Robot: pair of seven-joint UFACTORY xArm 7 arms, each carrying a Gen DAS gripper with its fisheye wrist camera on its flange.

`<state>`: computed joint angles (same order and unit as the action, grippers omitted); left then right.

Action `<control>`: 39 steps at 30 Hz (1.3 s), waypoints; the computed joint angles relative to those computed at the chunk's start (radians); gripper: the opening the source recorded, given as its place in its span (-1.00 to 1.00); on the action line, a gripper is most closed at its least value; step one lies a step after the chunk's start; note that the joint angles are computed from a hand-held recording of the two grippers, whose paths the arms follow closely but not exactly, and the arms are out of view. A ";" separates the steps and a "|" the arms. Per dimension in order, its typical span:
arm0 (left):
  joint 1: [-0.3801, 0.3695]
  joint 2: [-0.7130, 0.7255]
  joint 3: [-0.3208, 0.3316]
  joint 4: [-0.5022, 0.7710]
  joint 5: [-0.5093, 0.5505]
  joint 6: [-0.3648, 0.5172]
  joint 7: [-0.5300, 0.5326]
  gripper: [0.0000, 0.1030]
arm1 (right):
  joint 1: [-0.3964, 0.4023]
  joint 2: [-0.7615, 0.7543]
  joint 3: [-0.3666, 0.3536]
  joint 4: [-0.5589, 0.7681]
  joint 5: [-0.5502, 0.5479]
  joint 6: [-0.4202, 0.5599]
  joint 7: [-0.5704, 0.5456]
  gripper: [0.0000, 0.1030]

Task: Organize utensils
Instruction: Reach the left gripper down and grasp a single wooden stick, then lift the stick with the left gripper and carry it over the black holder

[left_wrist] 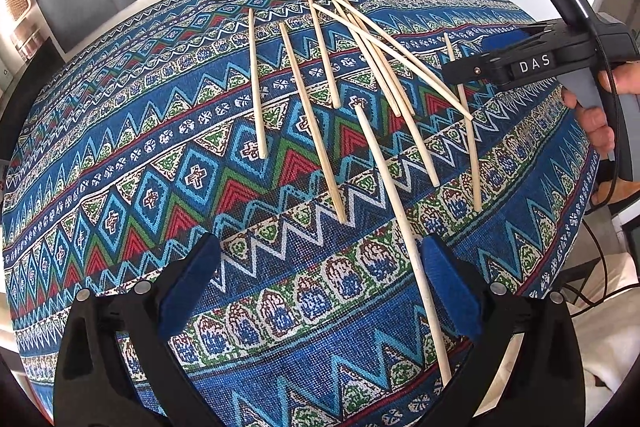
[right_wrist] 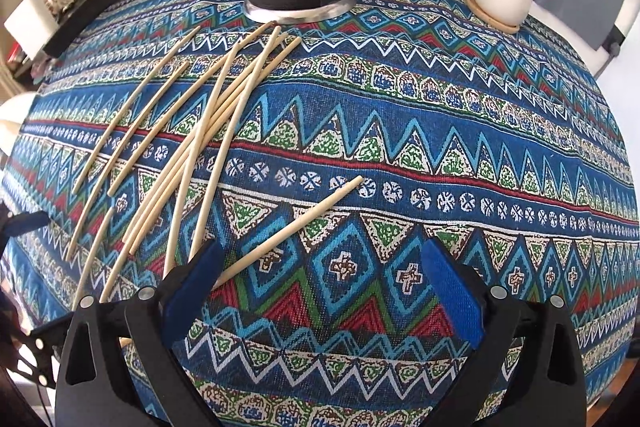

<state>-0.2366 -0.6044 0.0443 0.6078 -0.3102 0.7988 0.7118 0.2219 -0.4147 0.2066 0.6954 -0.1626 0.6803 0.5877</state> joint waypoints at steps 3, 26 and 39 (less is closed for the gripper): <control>0.017 -0.014 0.015 0.009 0.007 0.022 -0.002 0.45 | -0.009 -0.064 -0.001 -0.042 -0.016 -0.030 0.003 -0.30; 0.164 -0.007 0.081 0.114 -0.008 0.160 0.018 -0.90 | -0.005 -0.344 -0.221 -0.249 0.332 -0.202 -0.374 -0.91; 0.143 0.074 0.051 0.261 0.012 -0.031 -0.014 -0.90 | -0.048 -0.361 -0.239 -0.164 0.334 -0.261 -0.441 -0.91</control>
